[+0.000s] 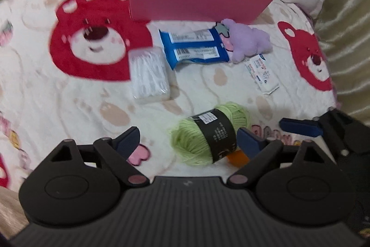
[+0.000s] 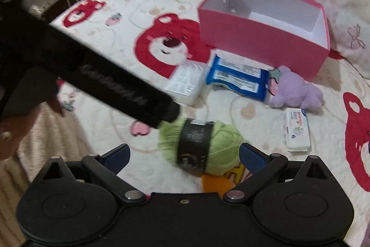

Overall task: Organize objects
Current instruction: 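Close the right gripper around the green yarn skein's black band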

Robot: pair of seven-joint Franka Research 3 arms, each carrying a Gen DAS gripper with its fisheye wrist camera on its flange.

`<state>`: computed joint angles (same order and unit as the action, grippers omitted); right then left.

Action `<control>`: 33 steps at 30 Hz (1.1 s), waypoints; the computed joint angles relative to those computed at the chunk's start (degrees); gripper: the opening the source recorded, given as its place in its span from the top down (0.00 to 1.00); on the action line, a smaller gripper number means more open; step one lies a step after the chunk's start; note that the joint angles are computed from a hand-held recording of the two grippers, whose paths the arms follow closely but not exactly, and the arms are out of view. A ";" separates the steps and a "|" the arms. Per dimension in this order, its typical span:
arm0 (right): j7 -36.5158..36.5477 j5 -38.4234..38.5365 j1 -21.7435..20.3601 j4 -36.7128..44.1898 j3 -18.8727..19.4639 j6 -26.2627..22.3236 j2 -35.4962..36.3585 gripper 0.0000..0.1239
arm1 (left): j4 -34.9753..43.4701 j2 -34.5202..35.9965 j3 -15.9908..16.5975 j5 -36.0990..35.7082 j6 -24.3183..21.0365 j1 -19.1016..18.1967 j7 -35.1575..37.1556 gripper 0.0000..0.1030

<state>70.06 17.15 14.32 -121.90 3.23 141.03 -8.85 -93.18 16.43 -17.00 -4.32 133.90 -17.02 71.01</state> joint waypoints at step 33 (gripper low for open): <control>3.75 -3.62 -0.12 6.18 -0.13 -2.03 12.50 0.29 | -9.98 3.29 -5.05 -21.53 15.06 5.88 8.92 0.39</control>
